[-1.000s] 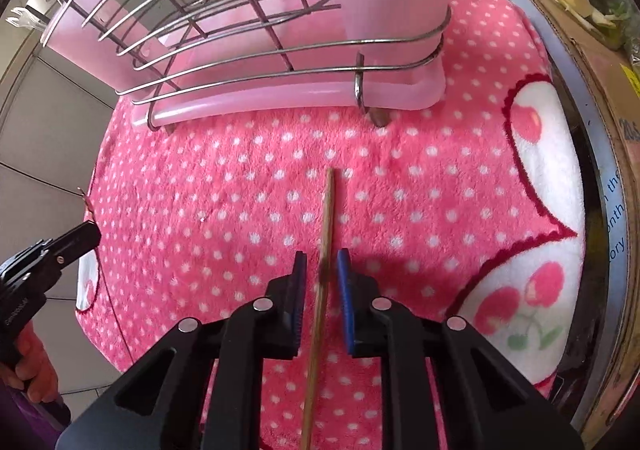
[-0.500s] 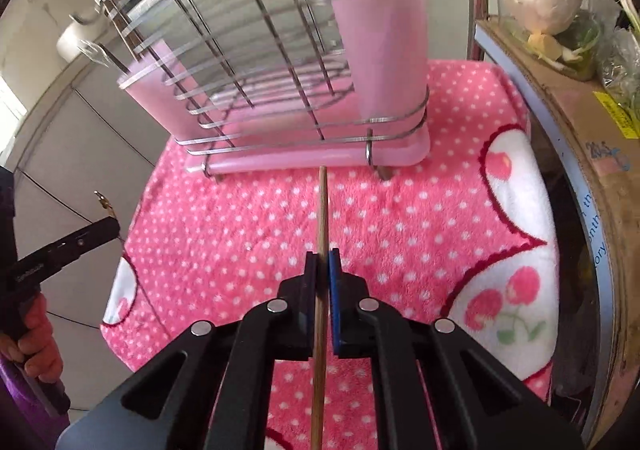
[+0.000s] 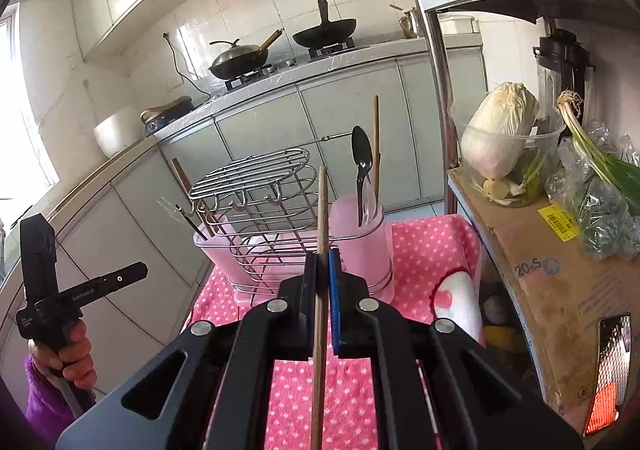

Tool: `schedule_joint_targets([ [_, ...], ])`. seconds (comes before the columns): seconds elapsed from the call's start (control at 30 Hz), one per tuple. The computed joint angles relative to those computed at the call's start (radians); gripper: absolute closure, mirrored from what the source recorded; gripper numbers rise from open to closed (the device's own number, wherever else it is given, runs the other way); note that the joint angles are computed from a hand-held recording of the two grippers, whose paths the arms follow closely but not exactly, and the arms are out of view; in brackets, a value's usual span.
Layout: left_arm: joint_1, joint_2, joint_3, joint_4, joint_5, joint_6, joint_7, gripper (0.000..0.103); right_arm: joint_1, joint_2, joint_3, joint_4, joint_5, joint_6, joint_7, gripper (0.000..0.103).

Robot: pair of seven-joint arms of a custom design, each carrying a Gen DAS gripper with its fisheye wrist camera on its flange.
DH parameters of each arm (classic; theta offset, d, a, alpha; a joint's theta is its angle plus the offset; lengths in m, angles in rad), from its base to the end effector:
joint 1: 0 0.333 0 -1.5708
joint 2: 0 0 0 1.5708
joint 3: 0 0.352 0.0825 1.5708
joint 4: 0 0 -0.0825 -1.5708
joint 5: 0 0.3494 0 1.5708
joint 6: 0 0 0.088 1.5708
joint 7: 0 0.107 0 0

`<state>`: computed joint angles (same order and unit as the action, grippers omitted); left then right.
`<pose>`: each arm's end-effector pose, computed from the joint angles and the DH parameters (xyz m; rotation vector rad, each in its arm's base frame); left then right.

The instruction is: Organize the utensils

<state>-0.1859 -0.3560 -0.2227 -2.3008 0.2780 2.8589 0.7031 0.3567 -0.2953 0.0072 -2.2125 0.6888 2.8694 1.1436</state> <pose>0.4007 -0.2089 0.6376 -1.9479 1.5847 -1.1361 0.4489 0.1334 0.6505 -1.6724 1.3441 -0.3890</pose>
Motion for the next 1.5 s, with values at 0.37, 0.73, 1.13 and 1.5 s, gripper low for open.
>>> schedule_joint_targets([
  [0.37, -0.044, 0.274, 0.081, 0.075, -0.295, -0.207, 0.158, 0.09, 0.008, 0.073, 0.003, -0.024, 0.057, -0.051, -0.021, 0.097],
  [0.73, -0.044, 0.417, 0.011, 0.23, 0.024, -0.405, -0.065, 0.097, -0.001, 0.101, 0.01, -0.013, 0.166, -0.083, -0.108, 0.097],
  [1.13, -0.089, 0.164, -0.005, -0.026, -0.208, -0.372, -0.01, 0.102, 0.026, 0.061, 0.01, -0.037, 0.287, -0.114, -0.224, 0.097],
  [1.5, -0.041, 0.257, 0.038, 0.102, -0.248, -0.473, 0.133, 0.097, 0.016, 0.05, 0.011, -0.044, 0.293, -0.118, -0.231, 0.097],
])
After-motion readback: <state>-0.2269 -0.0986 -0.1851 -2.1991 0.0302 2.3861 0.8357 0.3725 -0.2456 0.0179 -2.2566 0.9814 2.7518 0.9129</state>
